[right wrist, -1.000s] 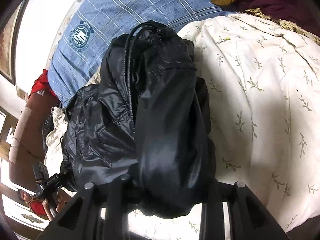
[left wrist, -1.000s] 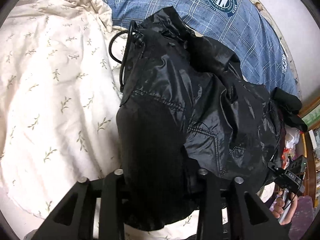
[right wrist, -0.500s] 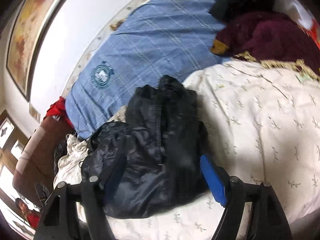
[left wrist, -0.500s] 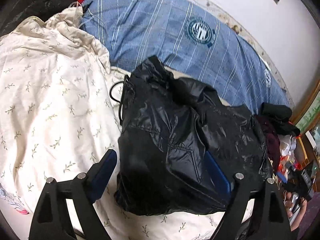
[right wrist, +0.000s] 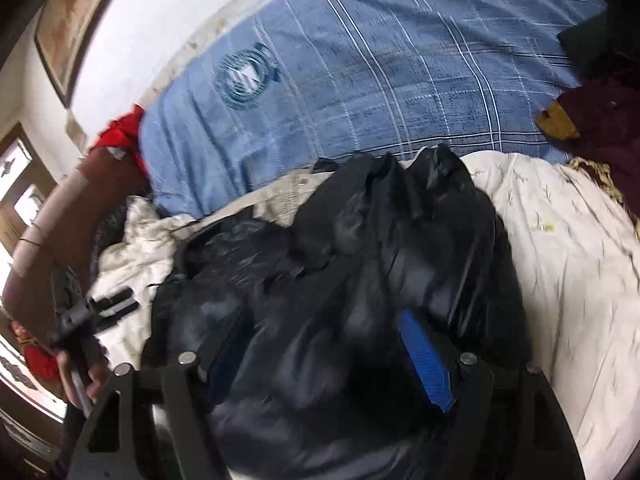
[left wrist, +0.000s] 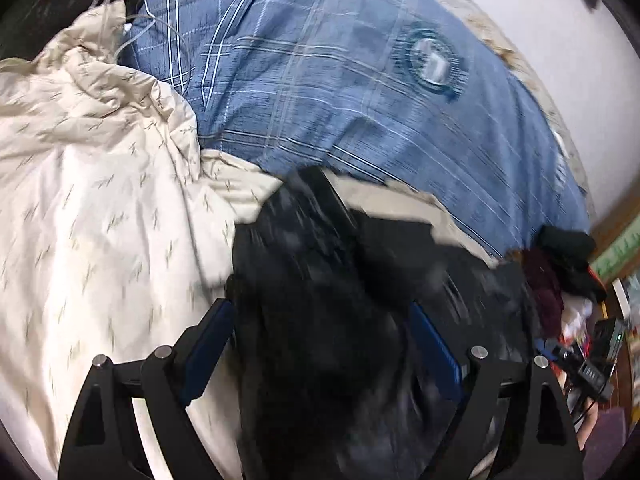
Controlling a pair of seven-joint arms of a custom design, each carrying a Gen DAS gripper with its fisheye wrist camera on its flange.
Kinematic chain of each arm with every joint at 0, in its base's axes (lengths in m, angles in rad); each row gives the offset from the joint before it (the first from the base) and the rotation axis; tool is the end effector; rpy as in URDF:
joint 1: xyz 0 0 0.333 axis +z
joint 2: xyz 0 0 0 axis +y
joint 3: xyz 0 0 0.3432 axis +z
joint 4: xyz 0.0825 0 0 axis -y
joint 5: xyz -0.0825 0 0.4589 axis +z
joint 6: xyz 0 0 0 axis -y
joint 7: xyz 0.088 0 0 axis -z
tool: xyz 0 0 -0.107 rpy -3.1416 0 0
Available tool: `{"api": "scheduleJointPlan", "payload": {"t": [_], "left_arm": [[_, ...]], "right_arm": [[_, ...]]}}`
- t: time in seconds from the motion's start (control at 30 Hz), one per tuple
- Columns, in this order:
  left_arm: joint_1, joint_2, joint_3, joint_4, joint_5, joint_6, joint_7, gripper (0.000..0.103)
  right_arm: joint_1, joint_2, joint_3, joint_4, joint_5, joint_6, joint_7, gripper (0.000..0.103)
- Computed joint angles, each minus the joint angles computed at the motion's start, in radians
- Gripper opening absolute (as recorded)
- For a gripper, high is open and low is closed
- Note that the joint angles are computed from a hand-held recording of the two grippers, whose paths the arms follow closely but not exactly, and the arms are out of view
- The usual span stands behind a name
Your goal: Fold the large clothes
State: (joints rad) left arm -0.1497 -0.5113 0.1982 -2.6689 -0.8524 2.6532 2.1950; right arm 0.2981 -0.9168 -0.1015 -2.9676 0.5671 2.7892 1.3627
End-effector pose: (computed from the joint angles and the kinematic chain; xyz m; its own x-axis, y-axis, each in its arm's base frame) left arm 0.4549 0.0401 0.4209 -0.0541 -0.8834 0.4654 -0.8213 -0.2258 -0.5240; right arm 0.3549 0.0513 0.4391 0.1082 -0.8976 -0.4274 -0.7766 0.1921 -0.6001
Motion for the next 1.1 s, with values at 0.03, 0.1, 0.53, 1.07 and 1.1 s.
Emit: {"api": "scheduleJointPlan", "payload": {"t": [0.03,0.1,0.53,1.07,1.1], "left_arm": [[-0.007,0.068,0.004,0.052,-0.001,-0.007,-0.007,0.089],[-0.001,0.19,-0.007,0.143,-0.01,-0.042,-0.011,0.089],[0.107,0.303,-0.082,0.248,-0.315,-0.188,0.243,0.008],[0.271,0.493,-0.24,0.35,-0.11,-0.174,0.061,0.025],[0.27,0.468,-0.24,0.334,-0.111,-0.152,0.06,0.03]], "right_arm": [[0.01,0.056,-0.022,0.031,0.002,0.007,-0.017,0.079],[0.058,0.194,-0.116,0.128,0.039,0.012,-0.1,0.079],[0.062,0.532,-0.16,0.356,0.316,0.009,-0.394,0.013],[-0.108,0.726,-0.074,0.47,0.569,-0.079,-0.54,0.024],[-0.124,0.711,-0.066,0.463,0.571,-0.082,-0.543,0.024]]}}
